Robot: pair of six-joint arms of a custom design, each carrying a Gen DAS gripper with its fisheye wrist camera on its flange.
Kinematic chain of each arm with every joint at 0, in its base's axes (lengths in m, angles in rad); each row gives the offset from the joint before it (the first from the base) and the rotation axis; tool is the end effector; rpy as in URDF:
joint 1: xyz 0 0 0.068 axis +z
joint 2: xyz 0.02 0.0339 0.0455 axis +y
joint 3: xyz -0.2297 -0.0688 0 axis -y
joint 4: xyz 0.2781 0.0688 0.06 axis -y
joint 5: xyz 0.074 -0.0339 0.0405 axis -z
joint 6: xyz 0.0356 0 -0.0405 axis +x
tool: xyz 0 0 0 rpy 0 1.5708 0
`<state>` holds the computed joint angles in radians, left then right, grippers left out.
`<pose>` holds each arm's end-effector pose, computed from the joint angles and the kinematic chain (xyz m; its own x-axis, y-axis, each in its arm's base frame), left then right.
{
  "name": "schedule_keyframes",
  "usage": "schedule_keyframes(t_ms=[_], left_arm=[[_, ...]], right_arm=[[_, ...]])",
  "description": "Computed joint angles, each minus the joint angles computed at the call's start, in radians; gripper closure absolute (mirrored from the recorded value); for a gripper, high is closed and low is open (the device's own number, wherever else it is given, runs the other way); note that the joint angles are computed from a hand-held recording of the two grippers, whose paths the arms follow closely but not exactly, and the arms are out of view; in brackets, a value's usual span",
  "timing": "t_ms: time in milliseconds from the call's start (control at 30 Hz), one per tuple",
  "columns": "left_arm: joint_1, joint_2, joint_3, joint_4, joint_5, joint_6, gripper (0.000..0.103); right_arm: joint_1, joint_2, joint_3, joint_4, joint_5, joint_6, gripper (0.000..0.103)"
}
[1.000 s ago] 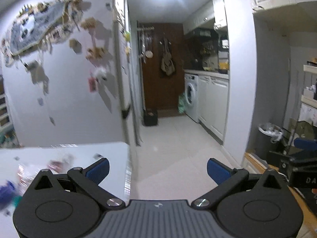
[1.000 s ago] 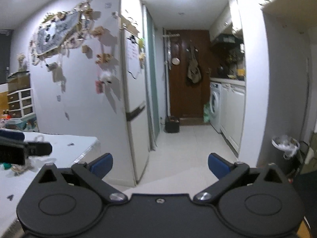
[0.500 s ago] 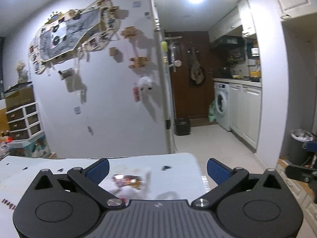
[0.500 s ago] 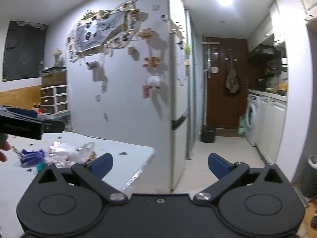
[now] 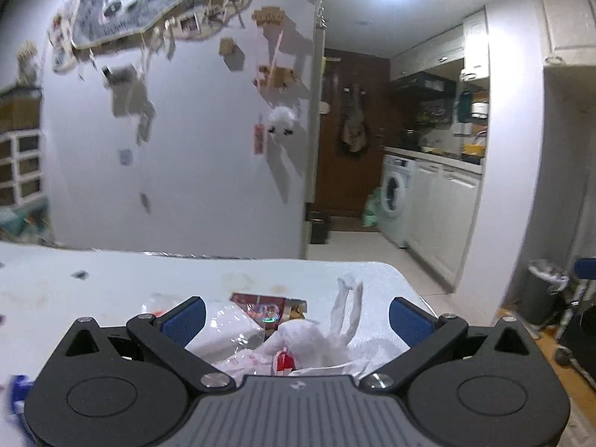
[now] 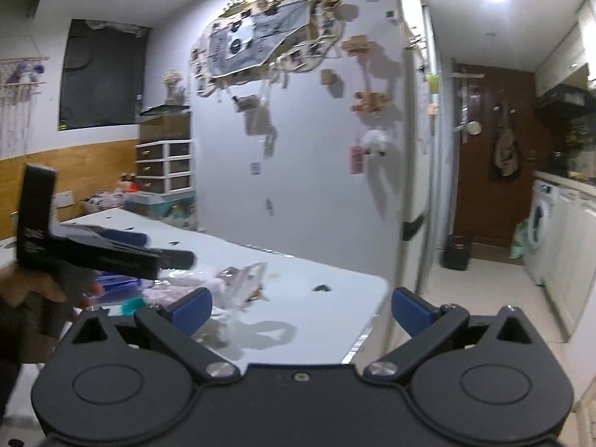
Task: Collect trash
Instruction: 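Grasp the white plastic bag with the left gripper while the right gripper grasps a crumpled white bag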
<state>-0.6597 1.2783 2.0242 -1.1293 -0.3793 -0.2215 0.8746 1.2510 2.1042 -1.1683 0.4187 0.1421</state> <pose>0.1792 -0.1223 0.5262 -0.3538 0.0162 -0.9352 0.2258 0.9718 -0.0686 0.1309 0.1340 0.5475 -0.2609 -0.1104 -0.9590 -0.4204 0.9073 0.0099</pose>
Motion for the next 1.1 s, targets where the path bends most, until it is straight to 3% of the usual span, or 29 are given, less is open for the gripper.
schedule_keyframes(t_ms=[200, 467, 633, 933, 1033, 1100], left_arm=[[0.268, -0.056, -0.127, 0.051, 0.400, 0.017, 0.000], [0.445, 0.030, -0.061, -0.011, 0.657, 0.101, 0.001], [0.512, 0.066, -0.028, -0.031, 0.739, 0.094, 0.008], [0.529, 0.072, -0.025, -0.038, 0.750, 0.070, 0.009], [0.527, 0.076, -0.031, -0.029, 0.741, 0.075, 0.009], [0.515, 0.064, -0.052, -0.022, 0.717, 0.075, 0.009]], right_arm=[[-0.065, 0.024, -0.062, 0.097, -0.167, -0.022, 0.000], [-0.060, 0.208, 0.041, 0.123, -0.293, -0.158, 0.000], [-0.035, 0.391, 0.228, 0.051, -0.335, -0.255, 0.000], [-0.007, 0.686, 0.595, -0.162, -0.394, -0.295, 0.001], [0.008, 0.713, 0.635, -0.211, -0.422, -0.304, 0.013], [0.018, 0.771, 0.733, -0.282, -0.427, -0.325, 0.021]])
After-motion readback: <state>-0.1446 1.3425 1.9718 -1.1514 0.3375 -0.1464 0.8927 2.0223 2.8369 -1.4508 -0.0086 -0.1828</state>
